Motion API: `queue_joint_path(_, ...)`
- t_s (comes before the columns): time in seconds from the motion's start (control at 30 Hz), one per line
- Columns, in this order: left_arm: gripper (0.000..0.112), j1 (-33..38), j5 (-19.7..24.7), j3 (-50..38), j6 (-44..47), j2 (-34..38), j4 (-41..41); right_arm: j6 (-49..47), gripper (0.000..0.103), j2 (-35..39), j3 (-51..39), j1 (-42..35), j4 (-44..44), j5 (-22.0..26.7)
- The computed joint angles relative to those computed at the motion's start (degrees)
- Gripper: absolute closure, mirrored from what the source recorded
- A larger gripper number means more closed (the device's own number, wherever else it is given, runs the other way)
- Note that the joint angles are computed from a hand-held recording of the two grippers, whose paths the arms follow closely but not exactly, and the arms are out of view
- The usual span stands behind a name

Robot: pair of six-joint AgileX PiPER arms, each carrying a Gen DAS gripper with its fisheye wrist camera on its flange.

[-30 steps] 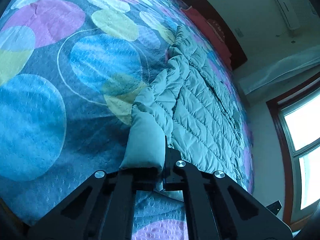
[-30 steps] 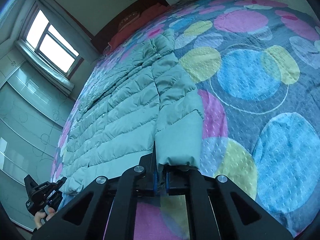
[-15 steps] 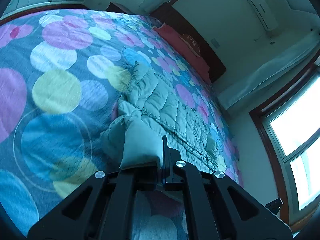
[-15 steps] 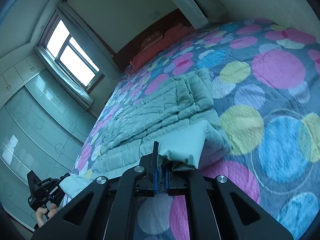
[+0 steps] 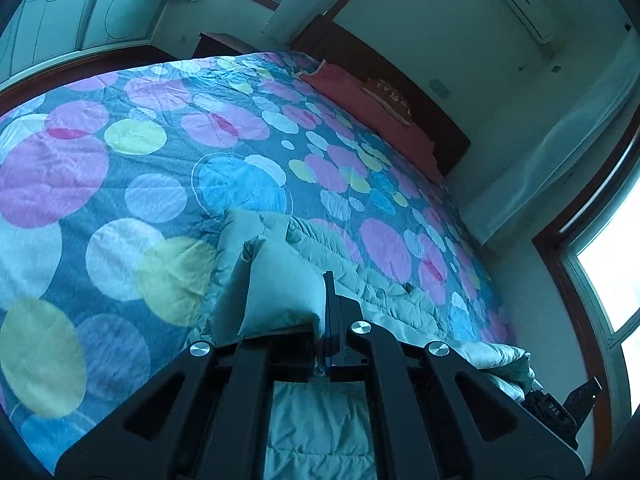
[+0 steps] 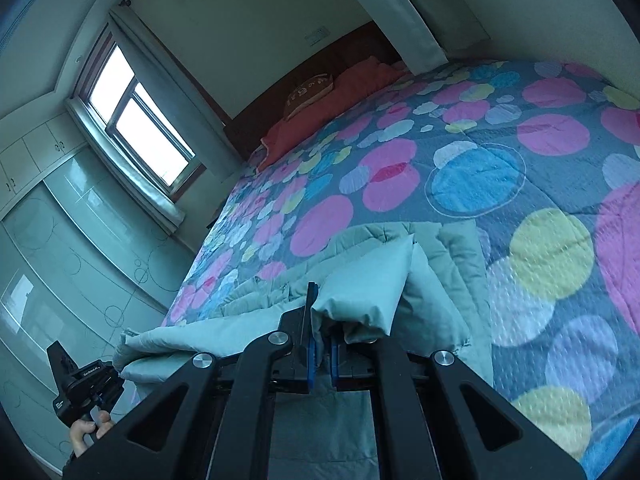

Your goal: Fold large clothes

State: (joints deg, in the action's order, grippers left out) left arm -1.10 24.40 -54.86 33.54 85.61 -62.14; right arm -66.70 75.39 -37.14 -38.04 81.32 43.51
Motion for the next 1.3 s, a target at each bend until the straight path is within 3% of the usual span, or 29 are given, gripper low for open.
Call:
queue_joint_path(0.27,0.11,-5.6,-5.5,-17.9,-17.1,18.3,17.8,2.0,0.099,19.3,-15.1,8.8,1.4,-8.5)
queue_joint_path(0.5,0.11,-7.5,-3.9,-31.1,-33.3,31.1,35.2,8.1,0.099,31.5,-25.9,12.3,-2.9,-12.1)
queue_joint_path(0.67,0.11,-8.0,-1.7,-36.6,-36.7,36.8,39.8,12.2,0.098,35.8,-29.3,14.0,-7.1,-14.3)
queue_joint_path(0.77,0.107,-8.0,-0.3,-38.3,-35.9,38.1,40.0,13.6,0.095,36.8,-30.0,14.2,-8.5,-14.5)
queue_joint_path(0.8,0.104,-7.9,-0.4,-38.2,-34.7,37.9,39.5,13.9,0.087,36.7,-30.1,14.1,-8.8,-14.1)
queue_joint_path(0.83,0.094,-7.8,-0.5,-37.7,-32.6,37.3,38.2,13.8,0.071,36.5,-30.1,13.9,-8.8,-13.5)
queue_joint_path(0.87,0.086,-7.7,-1.1,-36.7,-31.6,36.3,37.9,13.3,0.063,35.9,-29.8,13.7,-8.5,-13.1)
queue_joint_path(0.9,0.065,-7.8,-2.2,-35.4,-31.9,35.0,38.6,11.3,0.049,34.6,-28.6,13.6,-6.9,-13.4)
queue_joint_path(0.93,0.053,-7.8,-4.2,-33.1,-31.7,33.1,38.7,8.2,0.044,32.9,-27.0,13.6,-4.4,-14.2)
queue_joint_path(1.0,0.05,-7.7,-6.6,-30.1,-32.9,30.2,39.9,4.5,0.043,30.3,-24.8,13.8,-1.9,-15.1)
queue_joint_path(1.1,0.05,-7.2,-6.9,-26.9,-25.7,27.0,33.3,5.1,0.044,28.1,-23.5,14.9,-3.9,-16.0)
queue_joint_path(1.17,0.051,-8.4,-6.1,-27.0,-26.9,26.8,37.4,8.2,0.044,27.5,-23.7,17.3,-8.9,-19.0)
queue_joint_path(1.3,0.058,-11.3,-3.8,-32.0,-37.9,30.7,52.1,16.9,0.045,29.1,-26.8,22.5,-20.5,-24.3)
